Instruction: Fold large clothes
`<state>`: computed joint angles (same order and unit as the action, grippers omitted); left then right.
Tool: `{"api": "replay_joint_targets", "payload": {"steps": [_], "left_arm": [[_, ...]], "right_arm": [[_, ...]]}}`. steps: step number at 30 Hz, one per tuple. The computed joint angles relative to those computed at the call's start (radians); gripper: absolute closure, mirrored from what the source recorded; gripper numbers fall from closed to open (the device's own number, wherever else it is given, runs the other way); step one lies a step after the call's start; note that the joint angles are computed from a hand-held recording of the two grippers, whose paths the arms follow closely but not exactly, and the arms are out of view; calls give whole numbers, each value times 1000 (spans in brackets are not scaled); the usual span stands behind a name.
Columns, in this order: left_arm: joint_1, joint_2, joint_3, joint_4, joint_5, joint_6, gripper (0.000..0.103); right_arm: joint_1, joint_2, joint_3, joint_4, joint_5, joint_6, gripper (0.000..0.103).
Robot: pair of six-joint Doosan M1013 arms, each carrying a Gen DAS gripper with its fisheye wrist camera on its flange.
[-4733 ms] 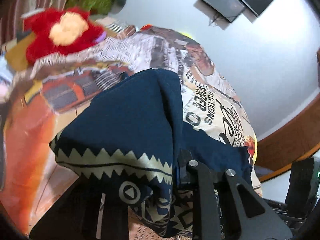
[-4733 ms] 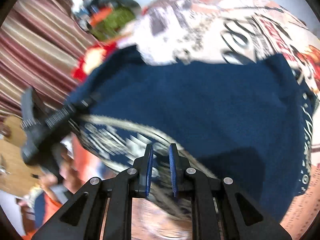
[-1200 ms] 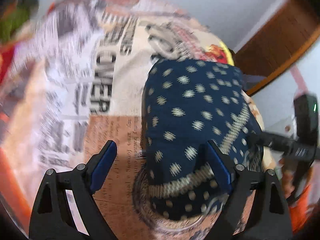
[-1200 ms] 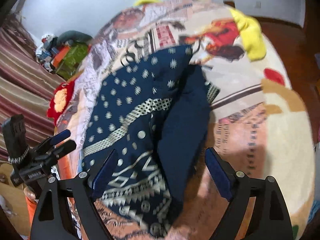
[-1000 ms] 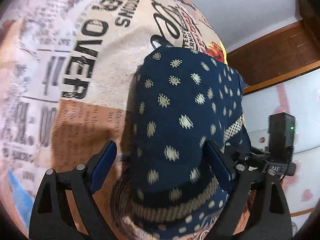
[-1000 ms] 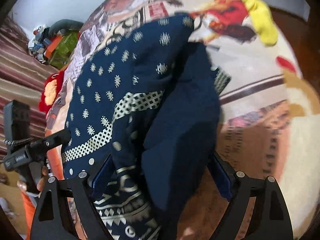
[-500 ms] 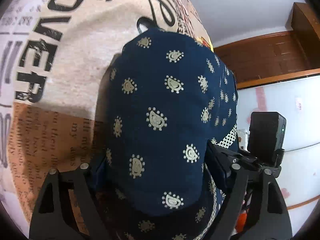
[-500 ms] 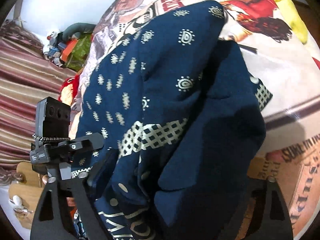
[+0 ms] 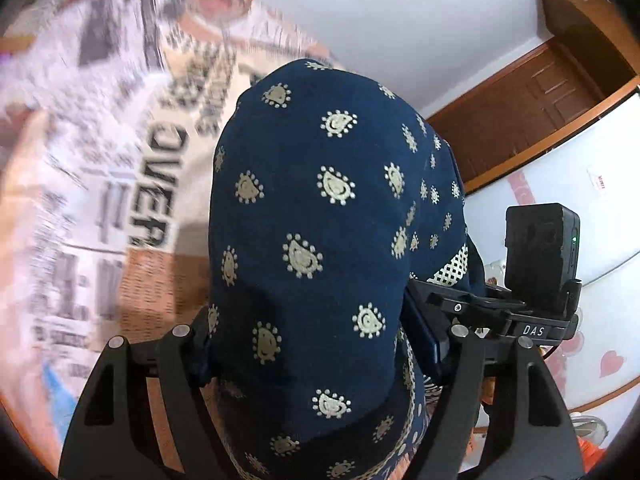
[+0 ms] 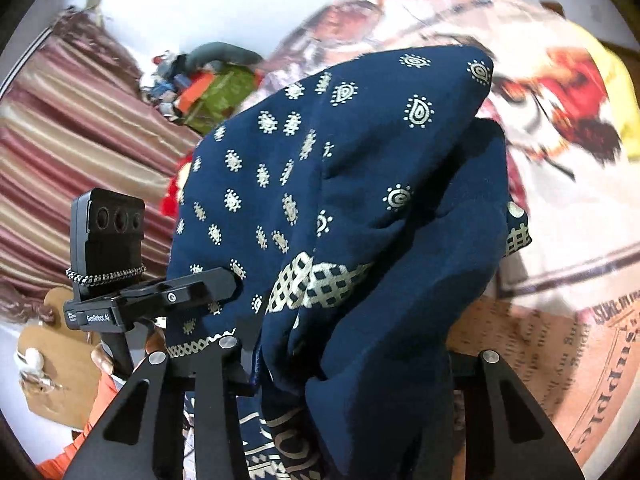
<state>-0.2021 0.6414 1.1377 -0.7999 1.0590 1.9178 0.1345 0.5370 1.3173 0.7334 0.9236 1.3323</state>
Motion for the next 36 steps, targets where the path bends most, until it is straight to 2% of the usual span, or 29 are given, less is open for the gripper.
{"api": "replay_joint_targets", "payload": {"steps": [9,13,19,25,28,31,34,36], "left_arm": [[78,-129,124,-2,-99,38,28],[115,-147,162,23,-110,15,28],[164,-111,194,61,-92,-48,28],[191,-19,186,118,-51,-141,29],[204,-20,210,57,-65,-74,31],[192,-61,248,120,-140,-38,31],[172,-102,284,222,-203,-29,29],[164,-123,306,268,-217,-40,28]], "right_arm": [[78,-13,-67,23,-19,-27,62],[118,11,-103,29,-6,-25,62],[167,96,-170,19,70,41,62],[198,202,-254,-81,155,149,62],[212,240,-286,-183,189,191,62],[205,245,-283,-166,199,158,57],[217,252,-315,-256,215,192,27],[222,233,-286,-317,189,189,25]]}}
